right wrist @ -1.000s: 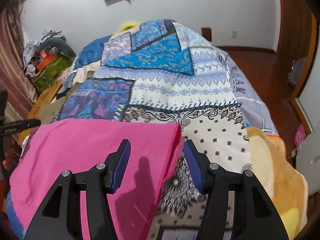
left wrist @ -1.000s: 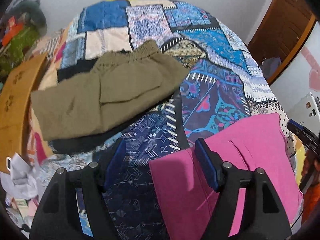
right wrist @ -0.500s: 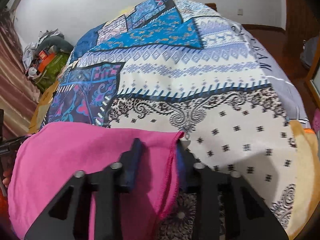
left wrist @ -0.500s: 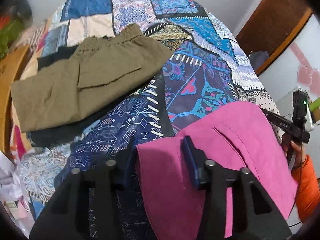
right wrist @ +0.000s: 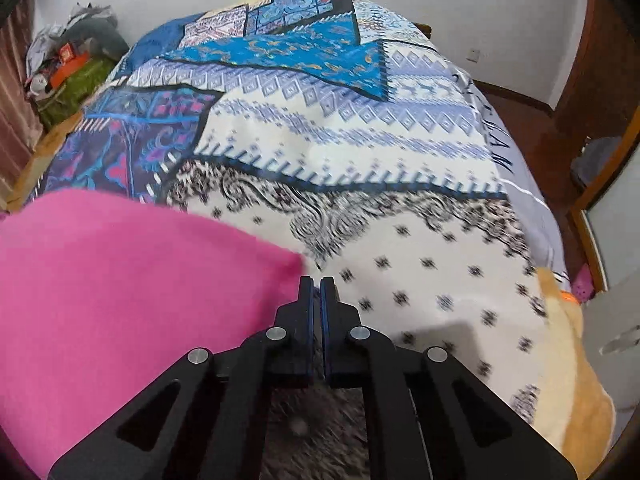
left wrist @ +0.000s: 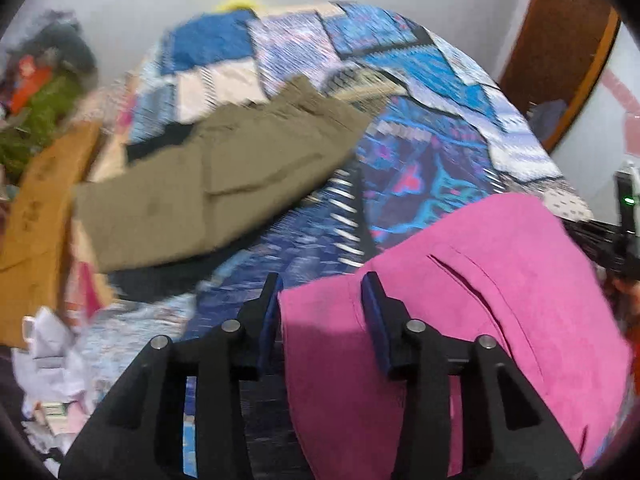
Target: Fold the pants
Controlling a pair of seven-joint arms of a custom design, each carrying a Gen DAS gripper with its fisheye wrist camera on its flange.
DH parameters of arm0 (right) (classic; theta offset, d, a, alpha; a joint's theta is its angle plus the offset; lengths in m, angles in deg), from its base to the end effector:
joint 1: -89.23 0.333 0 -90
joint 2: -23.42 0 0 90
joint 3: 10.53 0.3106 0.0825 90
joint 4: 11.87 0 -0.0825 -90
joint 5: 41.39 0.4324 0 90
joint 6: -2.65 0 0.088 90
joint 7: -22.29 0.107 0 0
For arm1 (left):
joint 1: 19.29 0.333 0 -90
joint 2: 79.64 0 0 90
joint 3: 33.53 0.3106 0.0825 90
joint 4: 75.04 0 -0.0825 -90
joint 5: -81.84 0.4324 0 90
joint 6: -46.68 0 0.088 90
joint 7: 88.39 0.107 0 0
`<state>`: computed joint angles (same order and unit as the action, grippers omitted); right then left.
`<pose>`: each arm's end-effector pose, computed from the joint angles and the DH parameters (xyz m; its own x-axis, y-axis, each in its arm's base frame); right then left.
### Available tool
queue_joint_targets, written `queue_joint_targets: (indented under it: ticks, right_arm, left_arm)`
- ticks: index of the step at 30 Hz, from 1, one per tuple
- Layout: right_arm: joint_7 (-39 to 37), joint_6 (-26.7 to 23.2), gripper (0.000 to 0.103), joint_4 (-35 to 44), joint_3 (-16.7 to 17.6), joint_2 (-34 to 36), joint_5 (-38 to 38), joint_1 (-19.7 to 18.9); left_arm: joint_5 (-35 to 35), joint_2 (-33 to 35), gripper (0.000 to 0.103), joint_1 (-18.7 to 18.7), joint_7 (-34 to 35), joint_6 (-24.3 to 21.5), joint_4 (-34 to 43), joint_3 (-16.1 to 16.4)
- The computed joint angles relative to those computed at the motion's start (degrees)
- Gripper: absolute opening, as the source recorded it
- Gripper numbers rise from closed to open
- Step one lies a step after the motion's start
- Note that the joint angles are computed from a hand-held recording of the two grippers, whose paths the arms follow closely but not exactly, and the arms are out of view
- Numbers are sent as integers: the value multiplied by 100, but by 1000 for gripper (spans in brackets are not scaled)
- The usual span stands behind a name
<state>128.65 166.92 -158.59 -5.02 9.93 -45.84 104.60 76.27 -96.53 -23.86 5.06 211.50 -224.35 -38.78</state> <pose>0.4750 0.1853 0.3712 0.1691 -0.9832 -0.0683 -0.8516 -0.1109 -0.5123 0.4889 -0.0783 0.3796 -0.1521 -0.9883 0.0129 -0.8357 0.1216 -0.5355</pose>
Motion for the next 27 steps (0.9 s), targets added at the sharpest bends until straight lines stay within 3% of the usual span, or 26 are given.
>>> queue_joint_targets:
  ticks: [1, 5, 7, 8, 10, 14, 16, 19, 22, 27]
  right_arm:
    - [37, -113, 3, -60, 44, -118, -129, -60]
    - [58, -259, 4, -252, 56, -532, -188, -93]
    - [188, -261, 10, -320, 99, -756, -212, -142]
    - [198, -233, 14, -357, 71, -897, -149, -105]
    - [81, -134, 34, -390, -39, -1109, 63, 70]
    - [-326, 36, 44, -231, -172, -1195, 426, 497]
    - [-530, 33, 58, -143, -199, -1185, 629, 714]
    - [-990, 139, 68, 79, -342, -994, 1048, 1142]
    - [-1514, 118, 72, 364, -548, -695, 1719, 1597]
    - [-2016, -215, 72, 839, -362, -153, 2212, 1654]
  left_arm:
    - [301, -82, 46, 226, -228, 96, -78, -171]
    - [569, -283, 47, 356, -311, 102, -133, -158]
    - [770, -369, 50, 509, -514, 72, -86, -257]
    - [748, -393, 50, 465, -517, 58, -61, -211]
    - [403, -454, 52, 145, -256, -21, 11, 86]
    - [-197, -510, 56, -241, 148, -258, 164, 333]
    - [-431, -493, 59, -368, 317, -354, 245, 355]
    - [-698, -458, 66, -507, 564, -439, 316, 340]
    - [-859, -341, 69, -595, 773, -640, 433, 291]
    - [-1028, -94, 70, -596, 1006, -949, 592, 155]
